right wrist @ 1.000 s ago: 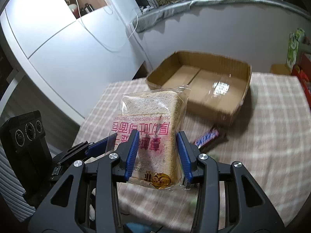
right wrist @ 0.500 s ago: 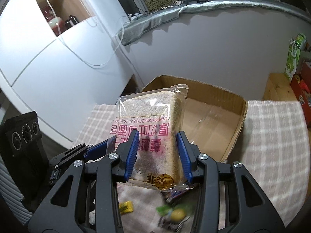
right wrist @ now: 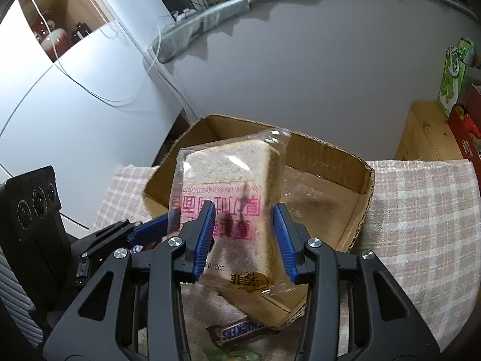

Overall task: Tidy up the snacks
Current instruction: 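Carry the bread slice into the cardboard box and open the left gripper, then move the left gripper to the yellow candy packet and grasp it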

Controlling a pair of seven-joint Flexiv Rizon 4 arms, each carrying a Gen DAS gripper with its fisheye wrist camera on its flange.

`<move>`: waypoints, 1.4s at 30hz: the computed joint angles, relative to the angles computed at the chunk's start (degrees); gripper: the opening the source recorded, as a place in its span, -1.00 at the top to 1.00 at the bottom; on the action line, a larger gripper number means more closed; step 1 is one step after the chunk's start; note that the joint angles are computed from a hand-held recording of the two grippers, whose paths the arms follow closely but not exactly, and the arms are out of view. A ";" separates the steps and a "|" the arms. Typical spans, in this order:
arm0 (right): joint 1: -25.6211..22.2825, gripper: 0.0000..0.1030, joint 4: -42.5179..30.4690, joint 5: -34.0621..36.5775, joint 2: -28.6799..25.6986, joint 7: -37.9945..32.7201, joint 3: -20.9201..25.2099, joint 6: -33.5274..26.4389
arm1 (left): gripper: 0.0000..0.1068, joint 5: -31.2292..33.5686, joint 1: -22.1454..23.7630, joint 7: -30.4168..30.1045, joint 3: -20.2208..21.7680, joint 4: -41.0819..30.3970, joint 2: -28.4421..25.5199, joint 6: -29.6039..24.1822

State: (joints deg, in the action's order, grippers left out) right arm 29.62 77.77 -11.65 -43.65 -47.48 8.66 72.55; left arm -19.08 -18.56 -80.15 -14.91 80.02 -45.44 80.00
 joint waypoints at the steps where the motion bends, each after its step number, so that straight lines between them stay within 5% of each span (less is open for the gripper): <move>1: 0.29 0.00 -0.23 -0.21 -0.15 0.55 -0.59 -0.78 | 0.26 0.21 -0.68 -0.86 1.26 -0.40 -0.06 -0.71; 3: 0.77 -0.19 0.50 -0.54 0.09 1.73 -1.66 -0.65 | 0.26 0.35 -0.73 -1.33 1.55 -0.47 -0.07 -0.97; 16: 3.14 -0.19 8.11 -5.38 5.32 5.70 -4.92 2.40 | 0.26 0.31 1.46 -0.40 -0.84 6.03 4.54 3.05; 32: 9.52 -0.20 21.84 -18.72 14.12 16.32 -10.91 9.08 | 0.26 1.29 8.61 1.20 -7.20 24.62 15.49 13.54; 39: 15.60 -0.46 30.22 -32.81 18.67 26.71 -18.47 10.44 | 0.26 3.48 11.79 -0.39 -9.18 31.23 18.57 16.64; 42: 16.07 -0.46 33.22 -38.22 20.50 31.18 -19.24 10.68 | 0.26 4.57 15.87 -1.25 -13.09 34.62 19.35 18.35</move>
State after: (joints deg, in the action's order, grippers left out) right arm 45.69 110.99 -49.86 -23.15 -16.30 -10.57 83.23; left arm -14.51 -2.69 -81.39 -28.00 114.64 -26.09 98.35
